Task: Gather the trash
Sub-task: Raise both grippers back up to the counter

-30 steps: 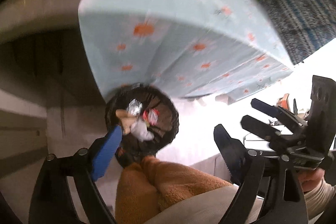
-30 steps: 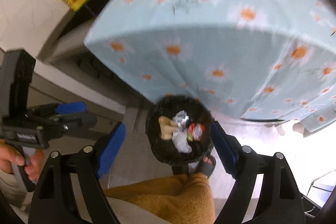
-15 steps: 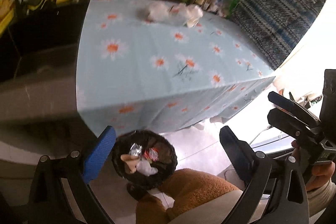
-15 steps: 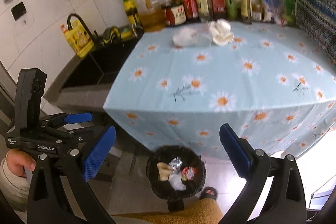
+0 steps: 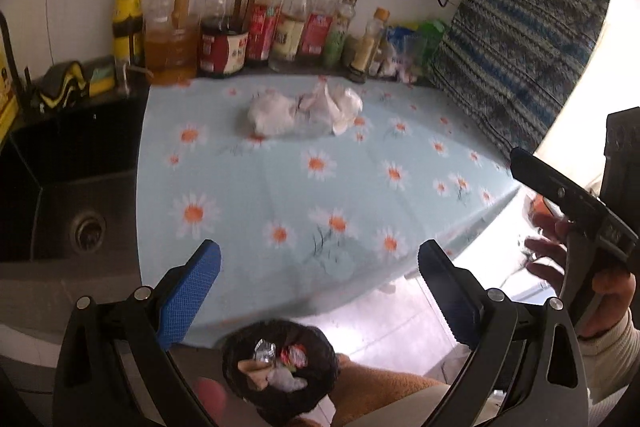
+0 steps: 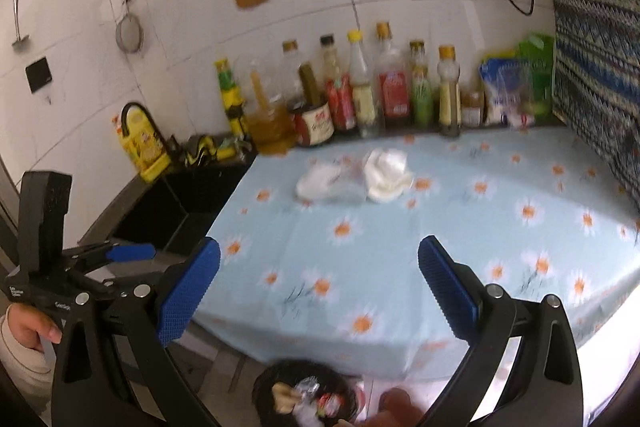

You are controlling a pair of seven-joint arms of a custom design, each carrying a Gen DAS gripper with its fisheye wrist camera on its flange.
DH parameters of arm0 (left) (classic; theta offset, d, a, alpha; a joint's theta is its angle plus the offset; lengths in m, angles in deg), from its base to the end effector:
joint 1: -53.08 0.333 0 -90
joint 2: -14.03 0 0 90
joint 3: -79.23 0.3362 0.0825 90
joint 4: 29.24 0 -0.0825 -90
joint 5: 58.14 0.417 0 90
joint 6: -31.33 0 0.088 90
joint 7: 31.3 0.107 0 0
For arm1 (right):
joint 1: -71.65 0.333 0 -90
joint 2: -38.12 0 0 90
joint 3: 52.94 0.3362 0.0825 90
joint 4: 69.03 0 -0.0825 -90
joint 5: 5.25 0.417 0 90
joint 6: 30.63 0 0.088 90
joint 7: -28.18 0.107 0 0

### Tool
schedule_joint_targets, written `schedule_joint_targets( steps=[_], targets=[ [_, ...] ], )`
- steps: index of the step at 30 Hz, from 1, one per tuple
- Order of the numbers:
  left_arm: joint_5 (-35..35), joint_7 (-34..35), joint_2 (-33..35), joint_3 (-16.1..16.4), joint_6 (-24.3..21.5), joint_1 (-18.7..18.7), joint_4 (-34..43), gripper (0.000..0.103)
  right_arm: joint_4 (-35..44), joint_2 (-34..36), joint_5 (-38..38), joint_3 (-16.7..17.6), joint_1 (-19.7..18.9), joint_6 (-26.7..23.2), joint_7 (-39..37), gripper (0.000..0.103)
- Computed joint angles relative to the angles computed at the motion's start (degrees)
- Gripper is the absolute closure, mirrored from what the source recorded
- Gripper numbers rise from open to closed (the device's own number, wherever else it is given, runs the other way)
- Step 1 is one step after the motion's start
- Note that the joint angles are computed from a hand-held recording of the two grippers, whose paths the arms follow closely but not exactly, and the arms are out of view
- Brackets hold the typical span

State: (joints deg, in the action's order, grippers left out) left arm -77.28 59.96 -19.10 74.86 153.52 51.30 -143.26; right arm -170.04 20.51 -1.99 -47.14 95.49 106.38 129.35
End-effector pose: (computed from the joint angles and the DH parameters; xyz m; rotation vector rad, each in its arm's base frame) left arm 0.4159 -0.0730 0.7856 -1.8434 1.9585 -1.0232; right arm 0.4463 0.2687 0.8147 -1.8131 1.3216 -0.4435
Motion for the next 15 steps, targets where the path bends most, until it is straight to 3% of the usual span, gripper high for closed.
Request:
schedule_joint_targets(
  steps=[6,13,15],
  targets=[
    [2.71,-4.32,6.7,-2.14,1.99,1.13,6.52,0.007,9.19,7.78,8.98,-4.15,-0.61,-3.01,-8.65,0.005],
    [10.36,-10.9,16.85,-5.1,1.91,1.5,15.94,0.007,18.12,16.8,16.03,-3.92,-5.25,-5.77,-16.85,0.005],
    [11.55,-11.95,20.21,-5.19,1.24,1.01,19.05,0.007,22.21,20.42,18.53,-3.65,-6.97,-8.79,-18.92,0.005]
  ],
)
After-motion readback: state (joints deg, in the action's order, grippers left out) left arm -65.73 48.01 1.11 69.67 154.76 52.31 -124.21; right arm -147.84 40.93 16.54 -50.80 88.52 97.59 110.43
